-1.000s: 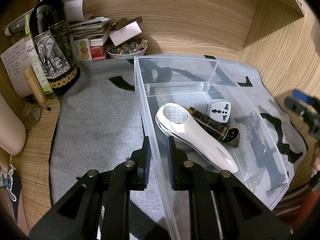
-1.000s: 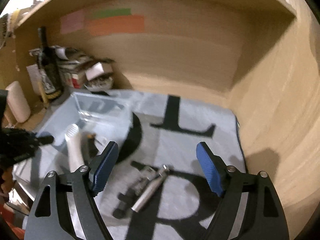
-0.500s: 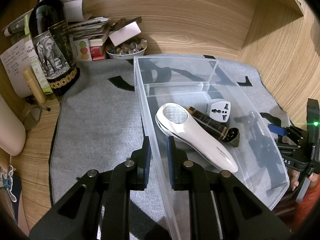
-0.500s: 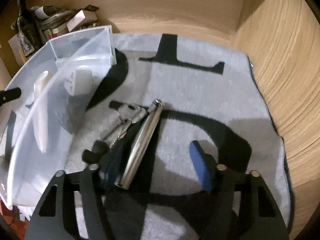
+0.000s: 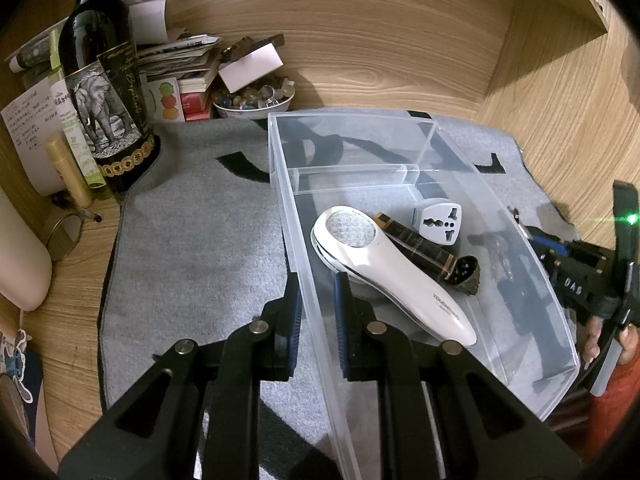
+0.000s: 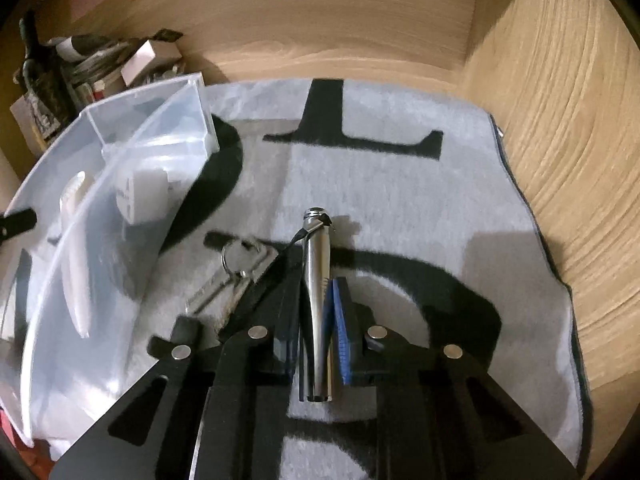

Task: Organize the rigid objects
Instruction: 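Carry the silver cylinder into the clear box and release it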

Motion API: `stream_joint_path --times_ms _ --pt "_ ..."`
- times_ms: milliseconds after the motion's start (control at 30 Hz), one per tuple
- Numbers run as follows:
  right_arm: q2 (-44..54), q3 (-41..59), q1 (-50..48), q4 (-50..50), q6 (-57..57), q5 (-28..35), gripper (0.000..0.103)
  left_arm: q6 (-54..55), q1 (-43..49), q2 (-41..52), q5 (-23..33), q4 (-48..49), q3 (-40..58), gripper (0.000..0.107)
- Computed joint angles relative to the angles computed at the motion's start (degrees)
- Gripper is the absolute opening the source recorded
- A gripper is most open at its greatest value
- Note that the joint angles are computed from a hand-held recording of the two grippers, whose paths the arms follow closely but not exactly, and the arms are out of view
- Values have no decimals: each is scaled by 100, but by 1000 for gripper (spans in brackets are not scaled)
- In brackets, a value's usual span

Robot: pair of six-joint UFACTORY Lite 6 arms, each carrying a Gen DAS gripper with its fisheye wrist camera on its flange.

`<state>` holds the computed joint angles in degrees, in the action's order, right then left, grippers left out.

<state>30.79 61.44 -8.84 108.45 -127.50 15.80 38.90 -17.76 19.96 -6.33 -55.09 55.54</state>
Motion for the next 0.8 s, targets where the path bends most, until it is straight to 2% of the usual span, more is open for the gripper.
stream_joint_path --times_ms 533,800 --pt "-1827 -581 455 135 72 774 14 -62 12 -23 3 68 -23 14" --pt "-2166 -739 1091 215 -119 761 14 -52 6 -28 -3 55 -29 14"
